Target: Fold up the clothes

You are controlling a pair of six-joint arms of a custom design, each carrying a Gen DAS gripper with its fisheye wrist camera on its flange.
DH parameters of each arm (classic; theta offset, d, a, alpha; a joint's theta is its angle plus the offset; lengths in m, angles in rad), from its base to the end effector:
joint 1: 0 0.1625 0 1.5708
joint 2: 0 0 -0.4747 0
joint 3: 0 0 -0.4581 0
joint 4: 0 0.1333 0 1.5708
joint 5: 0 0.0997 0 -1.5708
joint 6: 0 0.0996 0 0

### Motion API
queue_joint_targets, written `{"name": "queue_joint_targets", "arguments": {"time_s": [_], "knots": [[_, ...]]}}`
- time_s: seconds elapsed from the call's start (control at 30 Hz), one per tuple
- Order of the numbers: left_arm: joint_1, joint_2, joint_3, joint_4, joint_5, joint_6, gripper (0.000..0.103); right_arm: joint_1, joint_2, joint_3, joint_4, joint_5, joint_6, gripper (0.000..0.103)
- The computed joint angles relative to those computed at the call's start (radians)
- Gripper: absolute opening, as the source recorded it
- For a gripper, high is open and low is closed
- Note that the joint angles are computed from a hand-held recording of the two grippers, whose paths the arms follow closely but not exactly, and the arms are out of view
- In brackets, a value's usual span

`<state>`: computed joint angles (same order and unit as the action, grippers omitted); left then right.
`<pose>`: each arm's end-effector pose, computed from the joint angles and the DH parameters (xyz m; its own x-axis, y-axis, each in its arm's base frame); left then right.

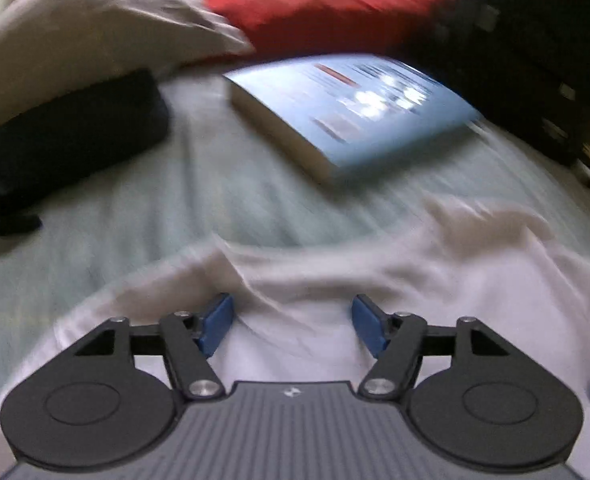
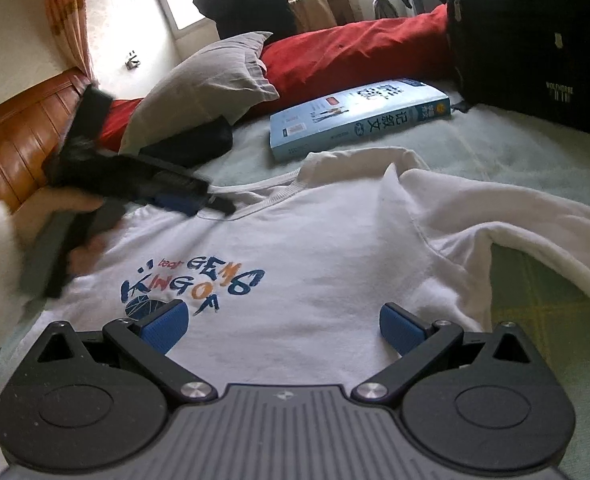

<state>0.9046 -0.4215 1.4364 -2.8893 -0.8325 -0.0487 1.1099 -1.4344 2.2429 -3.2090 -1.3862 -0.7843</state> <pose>-0.3320 -0.7465 -0.0729 -0.7337 0.2620 -0.6269 0.5547 0.7639 -0.3299 -0.0957 -0.5336 0.3089 -0.8780 -0.2035 0.4334 -0.4519 0.6512 -0.6097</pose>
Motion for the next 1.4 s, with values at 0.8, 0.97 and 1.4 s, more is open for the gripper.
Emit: {"name": "queue_joint_targets", "arguments": {"time_s": [0.8, 0.97, 1.4], "knots": [[-0.062, 0.017, -0.011, 0.083, 0.021, -0.04, 0.083, -0.005, -0.013, -0.001, 0.015, 0.006, 0.025, 0.103], [-0.126, -0.089, 0.106, 0.138, 0.074, -0.054, 0.084, -0.01, -0.042, 0.001, 0.057, 0.032, 0.04, 0.103], [-0.313, -0.36, 0.601, -0.005, 0.073, -0.013, 0.092, -0.026, -0.291, 0.169, 0.164, -0.002, -0.126, 0.103]]}}
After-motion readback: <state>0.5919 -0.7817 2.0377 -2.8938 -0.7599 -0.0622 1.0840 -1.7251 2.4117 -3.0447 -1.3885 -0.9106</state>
